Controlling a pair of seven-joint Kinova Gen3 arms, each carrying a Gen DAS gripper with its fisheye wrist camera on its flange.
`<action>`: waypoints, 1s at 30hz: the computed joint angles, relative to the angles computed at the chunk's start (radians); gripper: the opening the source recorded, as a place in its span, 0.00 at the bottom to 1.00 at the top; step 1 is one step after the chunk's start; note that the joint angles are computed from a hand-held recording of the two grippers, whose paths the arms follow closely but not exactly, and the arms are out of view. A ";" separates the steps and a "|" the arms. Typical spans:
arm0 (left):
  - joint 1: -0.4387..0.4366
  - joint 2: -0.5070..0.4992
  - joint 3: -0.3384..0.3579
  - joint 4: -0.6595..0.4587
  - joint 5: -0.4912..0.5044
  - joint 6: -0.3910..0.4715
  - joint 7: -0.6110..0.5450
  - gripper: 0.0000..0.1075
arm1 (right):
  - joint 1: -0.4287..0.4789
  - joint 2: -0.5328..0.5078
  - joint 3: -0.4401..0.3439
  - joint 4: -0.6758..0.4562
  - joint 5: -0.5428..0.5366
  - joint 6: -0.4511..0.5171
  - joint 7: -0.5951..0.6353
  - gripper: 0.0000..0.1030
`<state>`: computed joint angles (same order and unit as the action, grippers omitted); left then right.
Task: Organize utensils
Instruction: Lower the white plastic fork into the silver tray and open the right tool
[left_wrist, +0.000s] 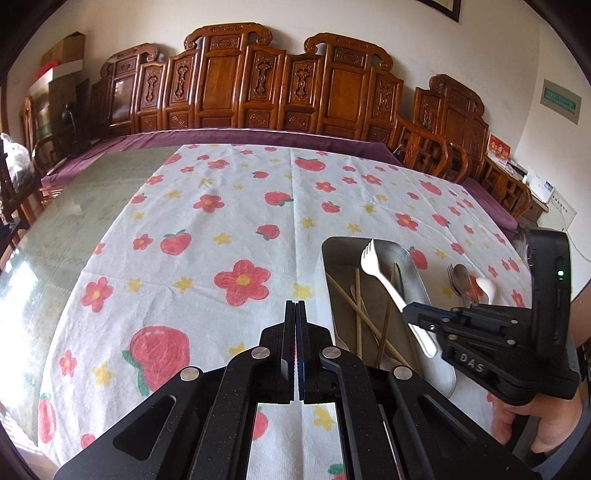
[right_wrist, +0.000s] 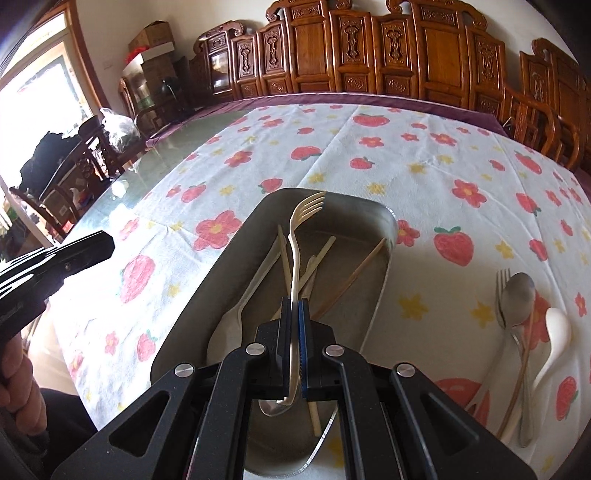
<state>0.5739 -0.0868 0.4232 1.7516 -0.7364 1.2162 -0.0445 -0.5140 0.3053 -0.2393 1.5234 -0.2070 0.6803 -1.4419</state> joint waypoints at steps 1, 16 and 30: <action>0.000 0.001 0.000 0.000 0.000 0.001 0.000 0.00 | -0.006 0.008 0.002 -0.006 0.002 0.004 -0.009 0.05; 0.016 0.017 0.000 -0.012 -0.009 0.002 0.004 0.00 | 0.092 -0.030 -0.060 0.058 -0.198 -0.002 0.173 0.07; 0.137 0.118 -0.027 -0.102 -0.084 -0.022 0.036 0.31 | 0.231 -0.243 0.097 0.244 -0.162 -0.037 0.330 0.07</action>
